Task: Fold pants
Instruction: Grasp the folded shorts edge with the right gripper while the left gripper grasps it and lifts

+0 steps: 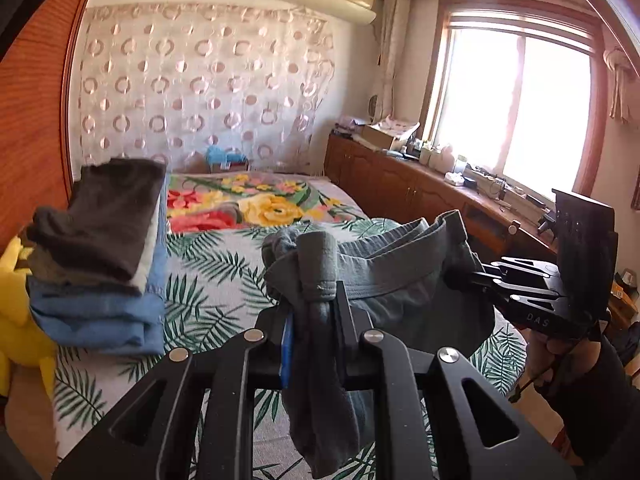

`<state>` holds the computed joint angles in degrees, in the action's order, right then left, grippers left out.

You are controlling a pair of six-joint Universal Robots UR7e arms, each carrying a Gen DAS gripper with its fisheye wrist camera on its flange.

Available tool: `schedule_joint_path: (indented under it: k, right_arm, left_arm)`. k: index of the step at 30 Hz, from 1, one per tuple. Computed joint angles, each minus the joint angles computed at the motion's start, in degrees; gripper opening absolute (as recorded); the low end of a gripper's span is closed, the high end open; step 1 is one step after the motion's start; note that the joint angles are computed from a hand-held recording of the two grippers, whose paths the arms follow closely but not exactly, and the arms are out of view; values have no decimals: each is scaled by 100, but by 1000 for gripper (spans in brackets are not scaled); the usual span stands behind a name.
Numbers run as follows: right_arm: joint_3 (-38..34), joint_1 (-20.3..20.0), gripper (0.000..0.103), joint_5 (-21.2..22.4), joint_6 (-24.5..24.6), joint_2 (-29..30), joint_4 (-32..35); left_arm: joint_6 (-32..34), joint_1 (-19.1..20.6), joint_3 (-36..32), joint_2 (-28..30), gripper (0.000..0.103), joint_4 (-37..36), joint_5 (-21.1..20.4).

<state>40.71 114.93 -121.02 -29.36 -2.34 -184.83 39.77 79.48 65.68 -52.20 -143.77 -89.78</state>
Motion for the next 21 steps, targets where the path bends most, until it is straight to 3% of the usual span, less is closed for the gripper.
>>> schedule_joint_path:
  k: [10,21]
  right_arm:
    - [41,122,14,95,-316,-78,-275]
    - [-1531,-38,14,316,-518,614,714]
  left_arm:
    - [173,-40,-66,-52,17,-208,-55]
    - [92,77,-516,226,17,-194,-25]
